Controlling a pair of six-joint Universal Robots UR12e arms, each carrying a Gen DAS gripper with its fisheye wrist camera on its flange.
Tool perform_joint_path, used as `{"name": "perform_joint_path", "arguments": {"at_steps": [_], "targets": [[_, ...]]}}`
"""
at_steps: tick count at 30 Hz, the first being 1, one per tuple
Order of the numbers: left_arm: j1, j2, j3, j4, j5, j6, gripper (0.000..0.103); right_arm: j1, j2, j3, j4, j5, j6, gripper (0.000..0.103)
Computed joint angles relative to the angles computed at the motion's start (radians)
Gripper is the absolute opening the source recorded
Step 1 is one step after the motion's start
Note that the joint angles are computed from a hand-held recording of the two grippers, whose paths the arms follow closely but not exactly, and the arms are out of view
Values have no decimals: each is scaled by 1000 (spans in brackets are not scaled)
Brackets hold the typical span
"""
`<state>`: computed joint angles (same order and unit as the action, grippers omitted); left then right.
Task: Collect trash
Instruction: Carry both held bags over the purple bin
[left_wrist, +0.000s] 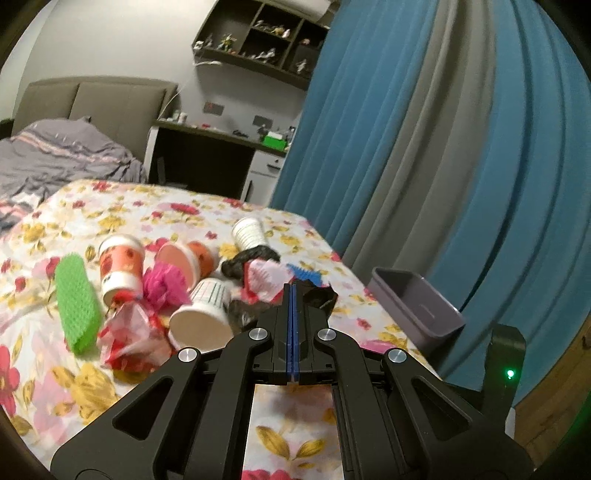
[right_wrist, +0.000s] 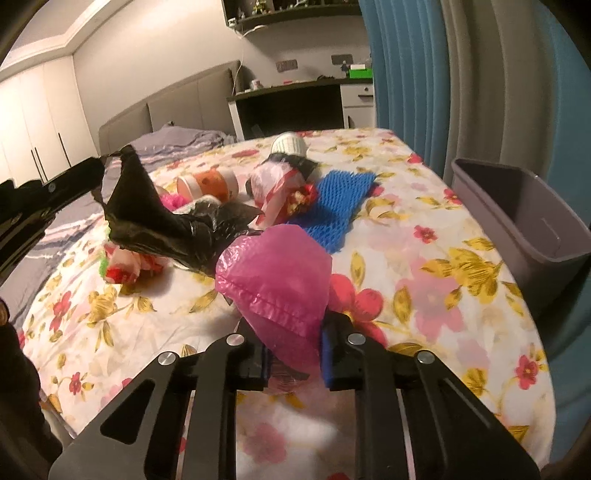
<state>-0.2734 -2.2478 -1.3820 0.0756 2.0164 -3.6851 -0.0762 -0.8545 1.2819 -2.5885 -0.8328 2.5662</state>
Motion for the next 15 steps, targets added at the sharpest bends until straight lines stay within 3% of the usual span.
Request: {"name": "perform_joint_path", "arguments": {"at_steps": [6, 15], "targets": [[2, -16, 51, -20, -5, 27, 0, -28, 4, -7, -51, -3, 41, 20], [7, -63, 169, -82, -99, 71, 0, -61, 31, -47, -145, -2, 162, 20]]}}
